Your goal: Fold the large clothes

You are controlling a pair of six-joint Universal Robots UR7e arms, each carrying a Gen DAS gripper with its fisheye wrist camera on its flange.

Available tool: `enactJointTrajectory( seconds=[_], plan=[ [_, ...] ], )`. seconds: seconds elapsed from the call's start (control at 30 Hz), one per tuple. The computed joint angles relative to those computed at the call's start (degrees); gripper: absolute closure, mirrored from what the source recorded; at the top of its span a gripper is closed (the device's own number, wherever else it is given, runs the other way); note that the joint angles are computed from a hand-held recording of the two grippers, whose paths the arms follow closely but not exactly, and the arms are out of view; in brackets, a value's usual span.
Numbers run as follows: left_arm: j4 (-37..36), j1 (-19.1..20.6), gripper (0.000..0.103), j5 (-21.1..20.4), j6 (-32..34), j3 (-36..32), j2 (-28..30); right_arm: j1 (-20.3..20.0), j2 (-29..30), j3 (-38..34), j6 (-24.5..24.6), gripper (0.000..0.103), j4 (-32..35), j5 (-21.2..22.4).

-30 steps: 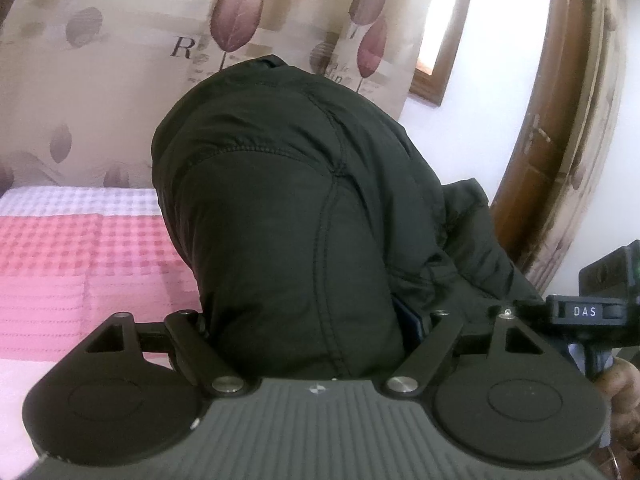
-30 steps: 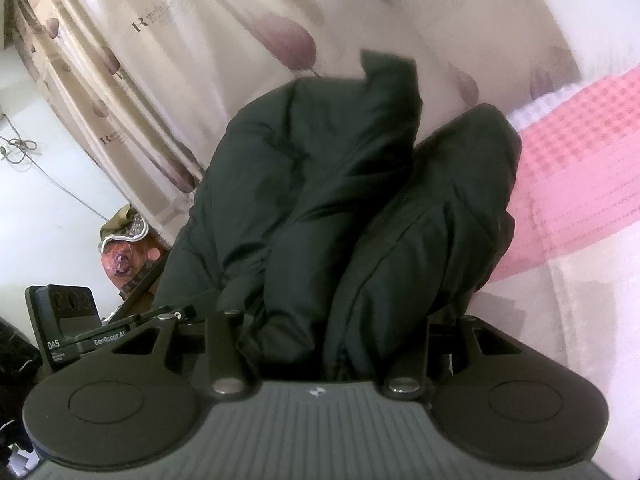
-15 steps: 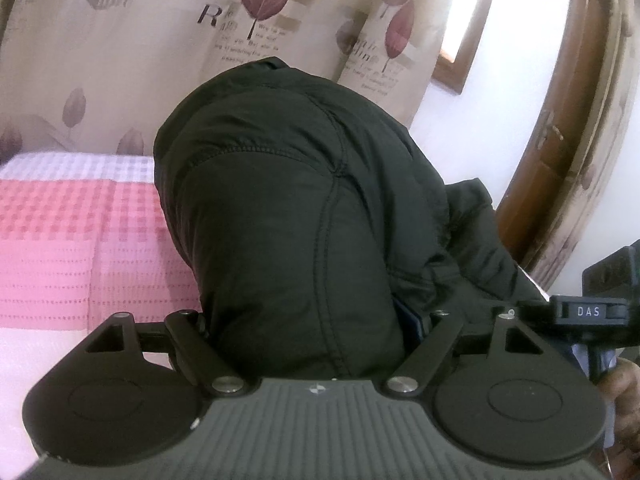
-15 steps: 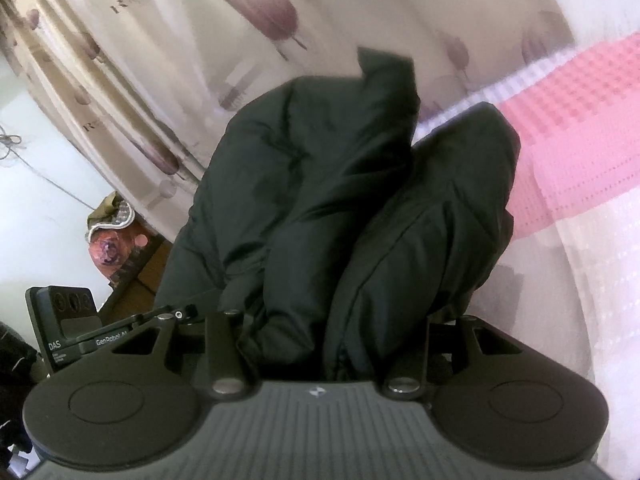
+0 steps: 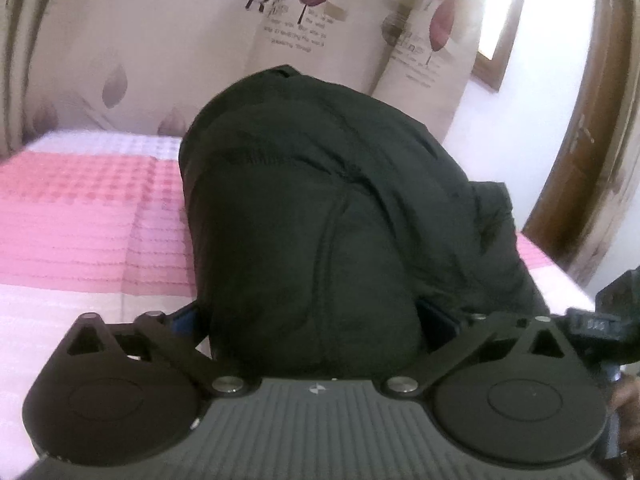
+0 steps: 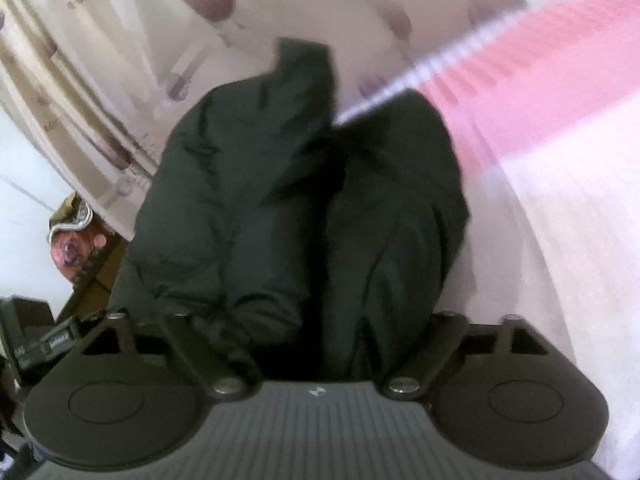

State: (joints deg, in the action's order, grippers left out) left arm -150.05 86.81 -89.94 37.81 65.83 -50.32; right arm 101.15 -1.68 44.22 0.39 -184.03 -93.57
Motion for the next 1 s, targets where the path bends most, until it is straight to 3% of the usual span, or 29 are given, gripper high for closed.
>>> enactJointTrajectory(
  seconds=[0.17,0.4,0.53,0.67,0.9,1.0],
  plan=[
    [-7.3,-0.6,0.000,1.6,1.1,4.2,-1.3,1.0,0.3,0.3,-3.1,0.013,-3.1,-3.0],
    [-28.4,-3.1,0.000,7.1,9.4,15.3,-4.5,5.6,-0.3,6.8,-13.4,0.012,-22.6,-12.2],
    [-36.4,-4.4,0.000,7.5,11.0,20.4,-6.7,8.0,-0.7,11.0,-20.8,0.002,-34.0,-12.9],
    [-47.8,-7.2,0.000,11.8,16.2,25.3,-7.2,10.0,-0.8,13.5,-26.8,0.000,-38.7,-13.0],
    [-64.6,-11.3,0.000,15.3,15.6,31.8,-8.5,12.0,-0.3,15.1,-28.2,0.000,-43.7,-12.9],
    [-62.8,-12.2,0.000,13.3,14.2,33.5,-10.9,12.4,-0.1,15.0,-27.8,0.000,-44.8,-12.5]
  ],
)
